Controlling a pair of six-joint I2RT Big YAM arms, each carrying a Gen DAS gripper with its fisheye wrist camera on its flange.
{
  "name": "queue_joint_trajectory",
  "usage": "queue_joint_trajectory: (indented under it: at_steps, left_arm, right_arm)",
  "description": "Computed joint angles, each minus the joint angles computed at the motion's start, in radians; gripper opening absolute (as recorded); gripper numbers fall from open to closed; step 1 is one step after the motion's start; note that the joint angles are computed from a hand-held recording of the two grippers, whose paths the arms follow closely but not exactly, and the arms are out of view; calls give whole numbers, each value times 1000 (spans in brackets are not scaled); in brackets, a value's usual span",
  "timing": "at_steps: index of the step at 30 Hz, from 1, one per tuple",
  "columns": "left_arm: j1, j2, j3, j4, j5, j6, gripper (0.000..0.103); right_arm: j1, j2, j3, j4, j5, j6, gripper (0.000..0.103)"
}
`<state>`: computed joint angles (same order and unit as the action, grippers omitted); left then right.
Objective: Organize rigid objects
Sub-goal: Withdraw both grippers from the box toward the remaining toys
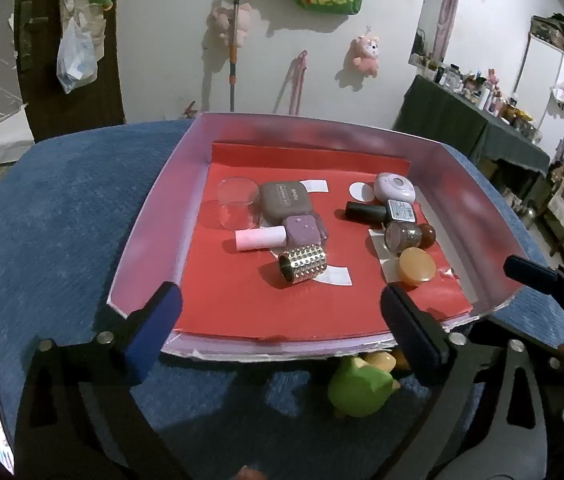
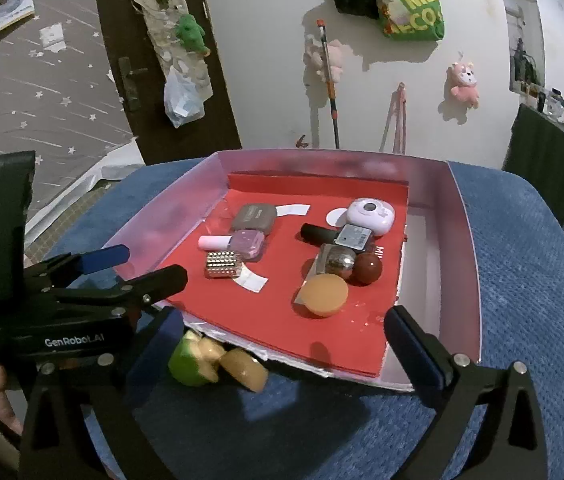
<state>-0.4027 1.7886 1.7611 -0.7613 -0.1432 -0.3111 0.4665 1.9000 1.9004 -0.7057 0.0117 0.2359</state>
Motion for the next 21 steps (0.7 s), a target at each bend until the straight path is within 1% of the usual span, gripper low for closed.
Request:
queue_joint_trajectory:
  at_steps: [7,21]
  left_arm:
    - [-8,-31,-38,14,-17,5,103]
    - [-20,-79,-107,34,-17,-8,103]
  right_arm:
    - [7,-37,-54,31,-5,9,103]
    - [17,-82,-129,62,-18,27,103]
